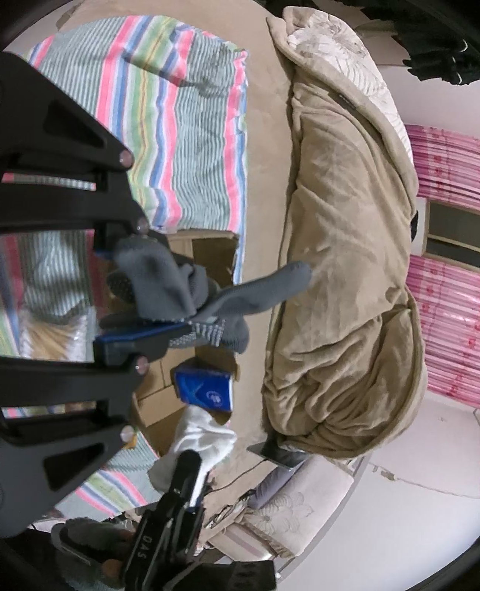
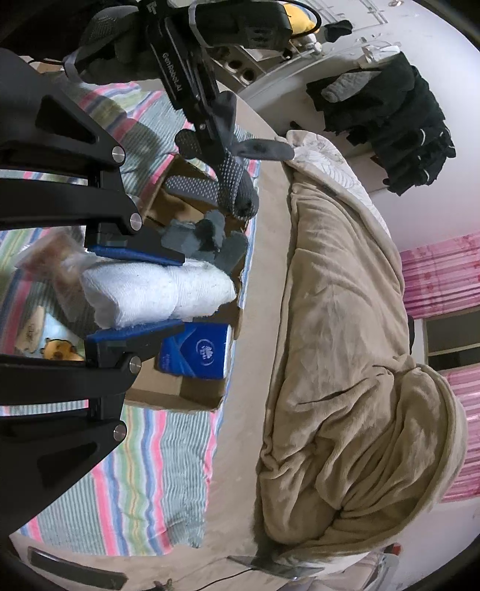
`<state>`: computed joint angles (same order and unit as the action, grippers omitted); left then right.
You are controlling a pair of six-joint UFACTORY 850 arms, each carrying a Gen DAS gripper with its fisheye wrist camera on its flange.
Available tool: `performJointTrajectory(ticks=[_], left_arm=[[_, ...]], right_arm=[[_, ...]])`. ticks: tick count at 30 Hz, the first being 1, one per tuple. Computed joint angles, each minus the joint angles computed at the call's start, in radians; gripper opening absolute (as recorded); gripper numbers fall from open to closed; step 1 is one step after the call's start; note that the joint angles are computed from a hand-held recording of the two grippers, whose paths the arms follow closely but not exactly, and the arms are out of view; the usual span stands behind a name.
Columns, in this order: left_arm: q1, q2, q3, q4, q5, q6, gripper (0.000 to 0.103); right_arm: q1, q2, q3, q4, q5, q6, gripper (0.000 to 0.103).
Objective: Organize objects
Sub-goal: 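Carry glove and socks into the box and open both tools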
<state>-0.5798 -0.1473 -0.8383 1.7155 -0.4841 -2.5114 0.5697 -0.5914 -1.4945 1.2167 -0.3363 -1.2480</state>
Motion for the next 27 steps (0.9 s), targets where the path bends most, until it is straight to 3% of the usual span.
performJointTrajectory(ticks=[14,22,27], left_arm=[[0.075,-0.138,-0.072,-0.058,0.138,0.078,0.030],[0.060,-0.179,-0.138,-0.334,0.099,0.413,0.035],[0.048,-0.172,-0.142,-0.408,0.085,0.490,0.037]], right_arm=[[0.011,-0.139,-0.143,-0.183,-0.025,0.213,0.031],[0.015,-0.173,-0.168,-0.236,-0.029,0.283,0.031],[0.022,-0.174,-0.165,-0.239,-0.024,0.292,0.032]])
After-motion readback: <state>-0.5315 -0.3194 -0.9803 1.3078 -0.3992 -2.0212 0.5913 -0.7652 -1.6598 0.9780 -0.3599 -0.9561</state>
